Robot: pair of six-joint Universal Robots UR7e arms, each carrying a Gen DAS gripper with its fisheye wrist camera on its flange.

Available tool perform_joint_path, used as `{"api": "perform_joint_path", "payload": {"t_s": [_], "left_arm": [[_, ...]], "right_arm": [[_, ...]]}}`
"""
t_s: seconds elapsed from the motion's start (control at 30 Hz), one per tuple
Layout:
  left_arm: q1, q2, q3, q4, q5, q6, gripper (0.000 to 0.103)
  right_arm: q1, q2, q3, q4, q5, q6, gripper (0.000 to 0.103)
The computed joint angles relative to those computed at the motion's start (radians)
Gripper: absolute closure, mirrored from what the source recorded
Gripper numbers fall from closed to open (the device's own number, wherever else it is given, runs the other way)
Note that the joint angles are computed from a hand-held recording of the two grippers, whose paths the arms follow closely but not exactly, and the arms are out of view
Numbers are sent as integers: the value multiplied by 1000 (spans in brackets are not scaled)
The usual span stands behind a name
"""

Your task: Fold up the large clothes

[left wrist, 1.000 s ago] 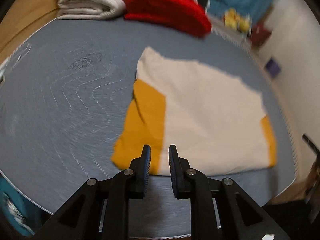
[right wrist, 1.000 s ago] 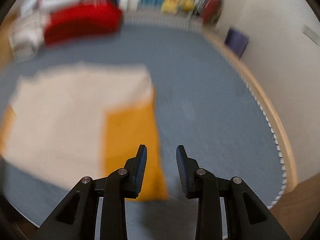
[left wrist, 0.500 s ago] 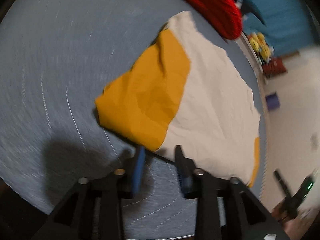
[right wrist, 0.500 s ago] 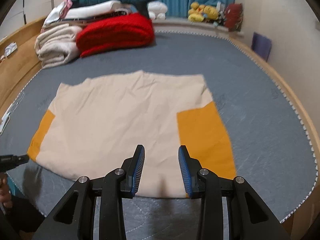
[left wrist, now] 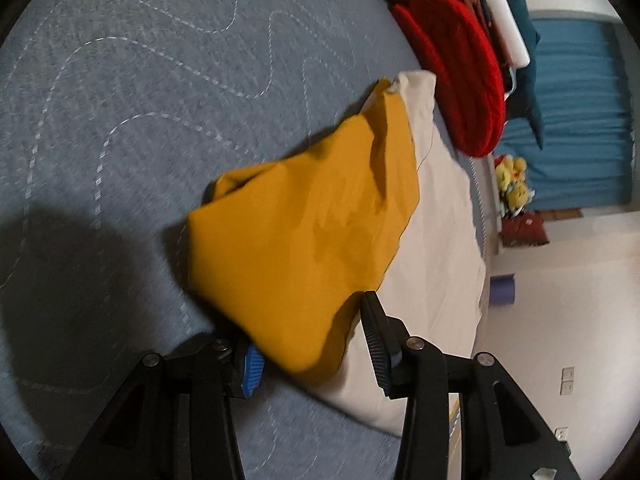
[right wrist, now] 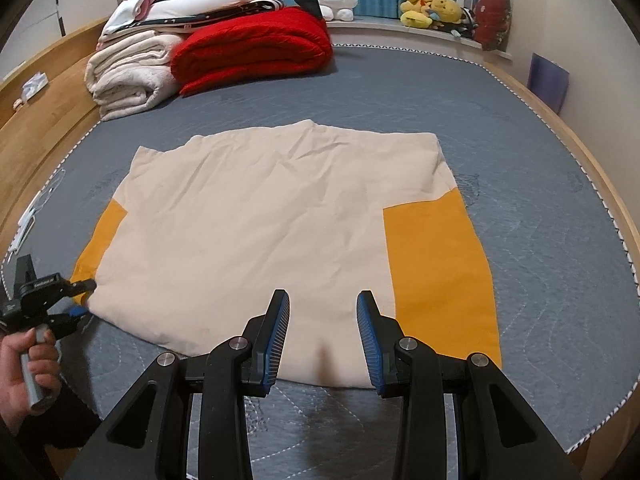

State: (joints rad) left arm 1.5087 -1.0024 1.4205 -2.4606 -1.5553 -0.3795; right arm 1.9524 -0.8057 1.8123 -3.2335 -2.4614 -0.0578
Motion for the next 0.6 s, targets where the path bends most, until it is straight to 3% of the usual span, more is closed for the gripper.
{"api": "perform_joint_path", "payload": {"t_s": [0.27, 0.37, 0.47, 0.53, 0.6], "left_arm": [[6, 52, -10, -133, -39, 2, 64], [-1, 60, -27, -117, -22, 13, 89], [-27, 43, -22, -120, 23, 62, 93], [-52, 24, -27, -107, 42, 87, 94], [-82, 4, -64, -36, 67, 108, 95]], "right_arm": [[0, 1, -3, 3, 21, -1, 66], [-1, 12, -16, 7, 32, -5, 66], [2, 35, -40, 6, 52, -6, 68], [3, 50, -56, -3, 76, -11, 82], [8, 72, -81, -12, 93, -24, 85]]}}
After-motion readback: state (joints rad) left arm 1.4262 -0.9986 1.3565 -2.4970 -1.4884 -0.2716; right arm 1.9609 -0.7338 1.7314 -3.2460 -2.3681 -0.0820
